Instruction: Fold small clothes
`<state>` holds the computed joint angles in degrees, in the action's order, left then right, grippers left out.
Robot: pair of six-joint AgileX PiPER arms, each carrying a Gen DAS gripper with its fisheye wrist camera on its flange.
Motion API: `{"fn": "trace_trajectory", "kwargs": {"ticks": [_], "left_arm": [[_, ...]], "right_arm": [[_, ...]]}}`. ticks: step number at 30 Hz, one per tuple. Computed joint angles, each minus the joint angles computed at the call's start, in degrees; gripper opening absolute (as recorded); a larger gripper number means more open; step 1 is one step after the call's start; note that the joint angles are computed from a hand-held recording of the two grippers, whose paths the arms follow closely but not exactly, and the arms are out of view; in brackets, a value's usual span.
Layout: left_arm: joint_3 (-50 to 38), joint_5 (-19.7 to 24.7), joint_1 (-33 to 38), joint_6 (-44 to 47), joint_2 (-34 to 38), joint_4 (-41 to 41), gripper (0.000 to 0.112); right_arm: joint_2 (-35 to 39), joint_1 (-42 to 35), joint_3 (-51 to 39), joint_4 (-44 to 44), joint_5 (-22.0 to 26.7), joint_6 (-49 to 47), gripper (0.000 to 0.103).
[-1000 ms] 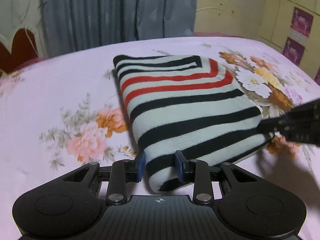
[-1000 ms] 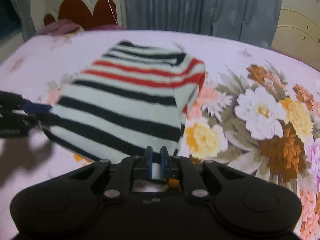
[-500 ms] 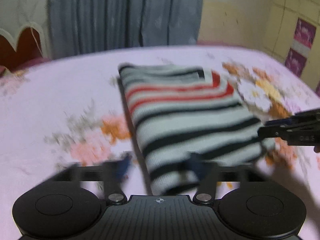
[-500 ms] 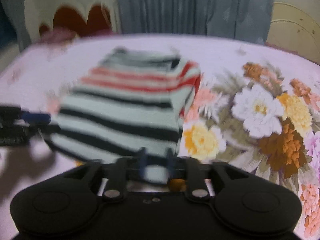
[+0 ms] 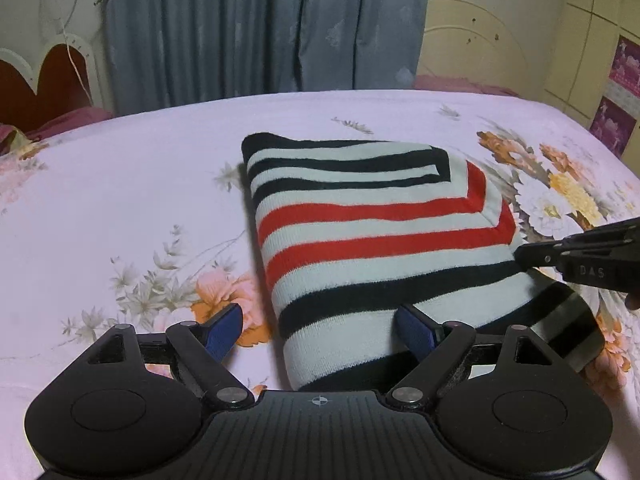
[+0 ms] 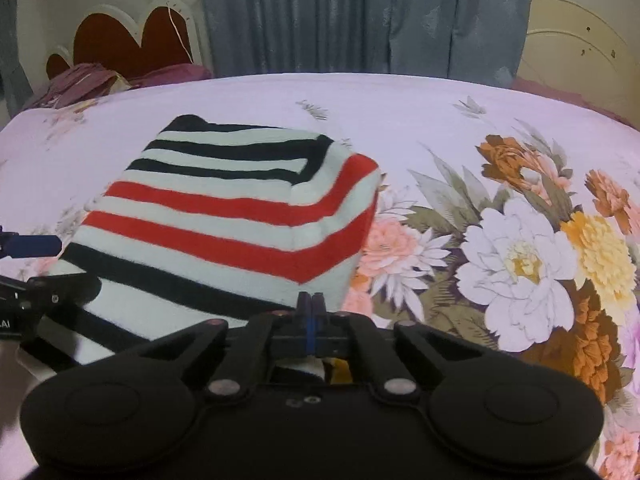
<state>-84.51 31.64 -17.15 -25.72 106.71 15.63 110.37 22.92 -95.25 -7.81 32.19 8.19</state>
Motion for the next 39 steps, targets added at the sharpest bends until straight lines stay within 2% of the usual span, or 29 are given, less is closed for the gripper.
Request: {"fn": "trace_trajectory", "kwargs": {"ticks": [1, 2, 4, 6, 7, 8, 10, 12, 13, 14, 15, 16, 17, 18, 20, 23, 26, 29, 32, 36, 39], "left_arm": [[0.02, -0.12, 0.09, -0.26, 0.09, -0.34, 0.084], [0.35, -0.38, 0.21, -0.48, 0.08, -0.45, 0.084], [0.51, -0.92, 0.41, 0.00, 0.39, -1.17, 0.084], [0.85, -1.15, 0.61, 0.27, 0.31, -1.64, 0.084], [0.80, -1.00, 0.66, 0.42, 0.28, -1.72, 0.084], [0.46, -0.74, 0.52, 0.25, 0.52, -1.49, 0.084], [-0.02, -0.16, 0.36, 0.11, 0.70, -0.92, 0.084], [-0.81, 0.72, 0.02, -0.27, 0.99, -0.22, 0.084], [-1.07, 1.12, 0.03, -0.11, 1.00, -0.27, 0.084], [-1.43, 1.64, 0.04, 0.01, 0.99, -0.41, 0.084], [-1.83, 2.10, 0.16, 0.41, 0.96, -0.94, 0.084], [-1.97, 2.06, 0.45, 1.37, 0.81, -1.94, 0.084], [-1.90, 1.64, 0.79, 2.33, 0.62, -2.91, 0.084], [-1.92, 1.33, 1.13, 2.77, 0.53, -3.58, 0.086], [-2.27, 1.03, 2.06, 3.70, 0.71, -5.93, 0.090], [-3.60, 1.00, 4.09, 6.55, 1.88, -12.25, 0.090], [-5.45, 2.09, 6.21, 11.52, 3.65, -20.07, 0.090], [-7.36, 4.47, 8.57, 19.37, 5.67, -31.08, 0.089], [-8.98, 5.87, 8.88, 21.55, 7.63, -33.90, 0.089], [-10.46, 7.14, 10.51, 24.07, 9.94, -40.37, 0.089], [-12.84, 7.97, 9.66, 22.63, 11.42, -38.25, 0.088]], "right_arm": [[0.18, 0.41, -0.12, -3.67, 0.42, 2.44, 0.004], [0.60, 0.28, -0.59, -5.05, 1.26, 3.70, 0.003], [2.86, -1.49, -2.97, -0.93, 5.16, 2.72, 0.003], [1.27, -4.17, 0.93, 7.59, 1.38, -1.55, 0.005], [0.20, -4.63, 2.58, 8.76, -0.15, -1.44, 0.014], [-1.02, -4.97, 4.43, 9.49, -1.98, -0.99, 0.017], [-3.26, -5.46, 7.57, 10.70, -5.19, -1.49, 0.018], [-4.62, -6.44, 8.87, 16.95, -7.04, -6.84, 0.026], [-5.47, -7.25, 9.90, 22.68, -8.17, -11.62, 0.046], [-5.46, -8.16, 9.40, 28.41, -8.15, -16.14, 0.076], [-5.23, -9.10, 8.87, 34.14, -8.25, -20.81, 0.086], [-5.09, -10.05, 8.26, 39.87, -7.08, -25.16, 0.085], [-3.46, -11.67, 5.74, 45.60, -3.62, -29.74, 0.076], [-2.23, -13.16, 4.28, 50.93, 0.01, -33.19, 0.073], [0.72, -15.12, 1.11, 55.48, 5.12, -34.66, 0.070], [4.26, -16.15, -2.46, 56.68, 9.38, -34.64, 0.068], [7.94, -16.45, -6.77, 54.36, 13.33, -32.20, 0.068], [9.25, -18.59, -8.17, 59.24, 18.71, -35.19, 0.068], [11.44, -19.58, -10.67, 61.00, 22.66, -37.29, 0.067], [15.87, -21.74, -16.46, 65.07, 27.85, -35.10, 0.066], [20.34, -21.83, -22.94, 66.69, 31.59, -34.19, 0.067]]}}
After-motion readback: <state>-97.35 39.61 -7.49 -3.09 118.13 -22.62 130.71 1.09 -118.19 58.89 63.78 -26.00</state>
